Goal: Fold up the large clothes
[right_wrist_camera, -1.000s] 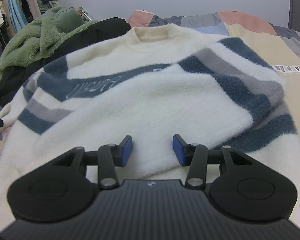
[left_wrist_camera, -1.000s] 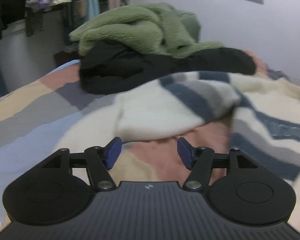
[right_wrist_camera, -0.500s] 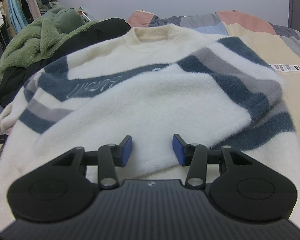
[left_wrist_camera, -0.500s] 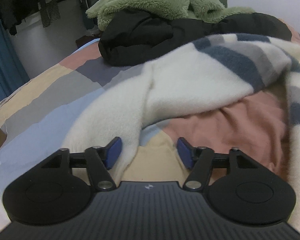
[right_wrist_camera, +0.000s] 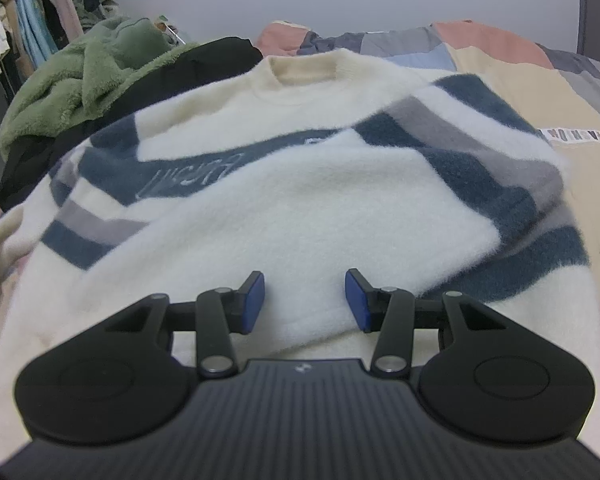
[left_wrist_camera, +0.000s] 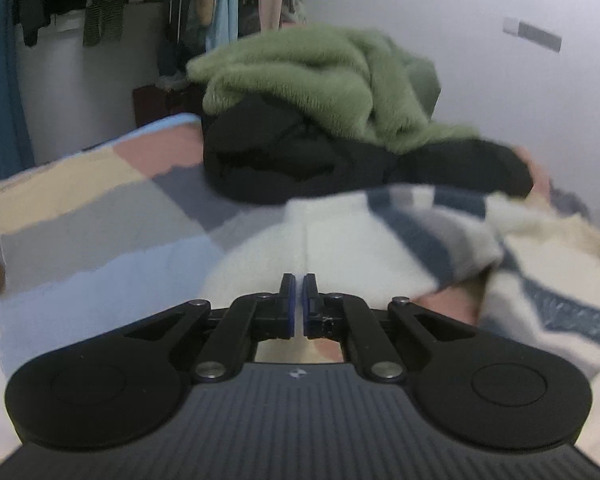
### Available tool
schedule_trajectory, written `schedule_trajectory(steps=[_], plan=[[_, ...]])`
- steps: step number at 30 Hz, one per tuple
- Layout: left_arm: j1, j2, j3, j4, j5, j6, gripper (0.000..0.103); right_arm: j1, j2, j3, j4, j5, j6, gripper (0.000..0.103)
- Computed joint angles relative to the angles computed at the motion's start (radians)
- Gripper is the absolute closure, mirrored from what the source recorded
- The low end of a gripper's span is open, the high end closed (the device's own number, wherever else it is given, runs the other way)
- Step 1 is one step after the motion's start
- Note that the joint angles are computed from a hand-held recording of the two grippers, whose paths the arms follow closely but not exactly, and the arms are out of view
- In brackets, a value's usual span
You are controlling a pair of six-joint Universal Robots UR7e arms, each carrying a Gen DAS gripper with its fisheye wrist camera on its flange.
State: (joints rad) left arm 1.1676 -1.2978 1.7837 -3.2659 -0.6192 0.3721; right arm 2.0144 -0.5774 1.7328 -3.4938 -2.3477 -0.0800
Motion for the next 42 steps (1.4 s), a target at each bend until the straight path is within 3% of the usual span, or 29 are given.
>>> schedule_trajectory(steps=[12,17,19,22,28,34,36,38,42], plan=[[-0.240,-0.151,0.020,0.197,-0.037,-0.042,0.103,-0.019,-0.069,0.078,-0.017,0.086,0.124,0.056],[-0.377,-0.141,0.026,0.276,-0.089,-0.035,0.103,-0.030,-0.105,0.119,-0.048,0.119,0.196,0.054],[-0.409,-0.129,0.024,0.317,-0.123,-0.071,0.103,-0.032,-0.113,0.133,-0.066,0.126,0.194,0.054],[-0.432,-0.104,0.032,0.327,-0.110,-0.078,0.103,-0.037,-0.127,0.156,-0.075,0.134,0.194,0.054],[-0.371,-0.095,0.040,0.436,-0.038,-0.188,0.103,-0.045,-0.145,0.185,-0.061,0.173,0.233,0.053],[-0.223,-0.112,0.010,0.623,-0.030,-0.320,0.099,-0.040,-0.135,0.172,-0.053,0.183,0.209,0.053],[-0.173,-0.117,-0.004,0.716,-0.043,-0.360,0.077,-0.041,-0.133,0.170,-0.046,0.188,0.216,0.053],[-0.130,-0.115,-0.001,0.734,-0.050,-0.354,0.062,-0.042,-0.131,0.166,-0.040,0.191,0.219,0.053],[-0.068,-0.113,0.018,0.718,-0.089,-0.307,0.060,-0.043,-0.125,0.157,-0.026,0.187,0.228,0.053]])
